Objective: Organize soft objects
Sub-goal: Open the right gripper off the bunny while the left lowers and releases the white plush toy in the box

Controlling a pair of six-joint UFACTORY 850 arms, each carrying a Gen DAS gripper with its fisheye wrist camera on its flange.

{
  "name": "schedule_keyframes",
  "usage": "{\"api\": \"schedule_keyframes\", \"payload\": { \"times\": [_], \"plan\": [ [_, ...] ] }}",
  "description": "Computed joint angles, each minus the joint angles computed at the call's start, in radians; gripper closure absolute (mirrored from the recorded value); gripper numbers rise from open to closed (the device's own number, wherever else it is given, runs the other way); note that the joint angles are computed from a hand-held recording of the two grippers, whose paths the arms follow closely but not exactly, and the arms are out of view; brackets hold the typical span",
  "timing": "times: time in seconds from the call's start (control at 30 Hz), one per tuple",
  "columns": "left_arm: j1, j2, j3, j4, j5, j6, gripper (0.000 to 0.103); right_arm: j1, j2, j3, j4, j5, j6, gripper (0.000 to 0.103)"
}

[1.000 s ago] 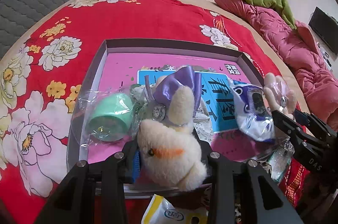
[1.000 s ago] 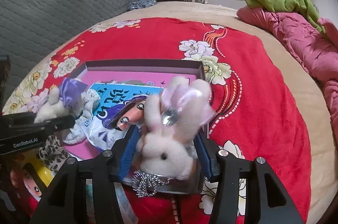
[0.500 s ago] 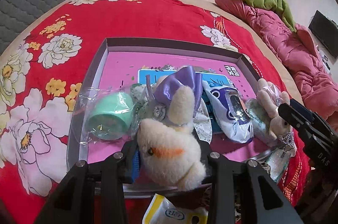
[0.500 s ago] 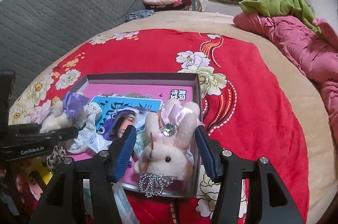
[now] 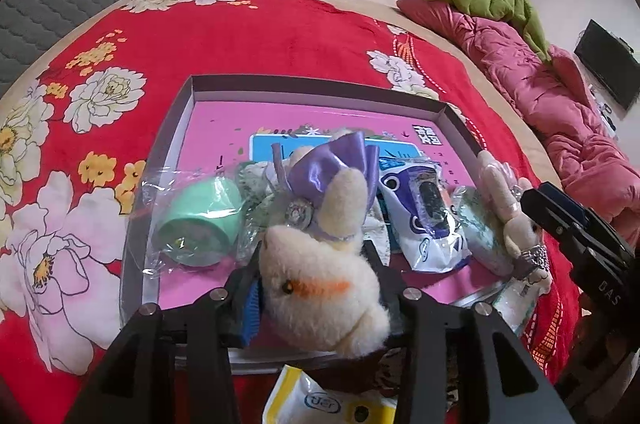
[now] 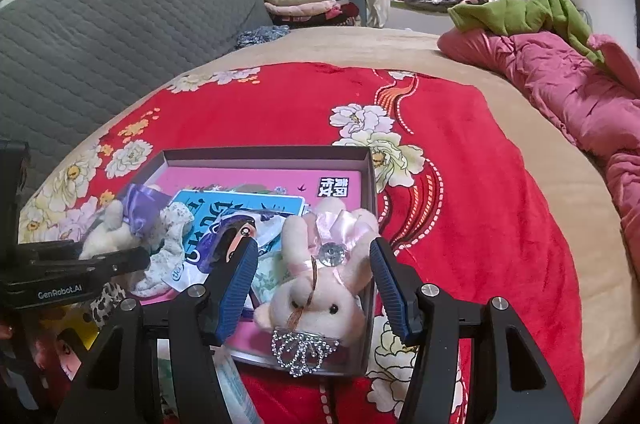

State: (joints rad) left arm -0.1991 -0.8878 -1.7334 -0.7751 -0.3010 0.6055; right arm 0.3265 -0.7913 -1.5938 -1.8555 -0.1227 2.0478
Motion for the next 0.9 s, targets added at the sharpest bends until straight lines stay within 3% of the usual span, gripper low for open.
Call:
{"api": "schedule_keyframes", "payload": {
  "times": [0.4,0.57,0.9],
  "plan": [
    [0.006,0.018,0.021,-0.144,-0.001,0.146,0.051,-0.001,0.013,0.016,-0.197,-0.014,0.207,0.043],
    [0.007,0.029,0.036,-0.205,0.001,0.213,0.048,0.002,0.021,0.027,-0.323,-0.027,0.327,0.034],
    [0.010,0.070,0.085,-0.368,0.045,0.372,0.047,0.004,0.028,0.036,-0.363,-0.038,0.362,0.033]
  ]
}}
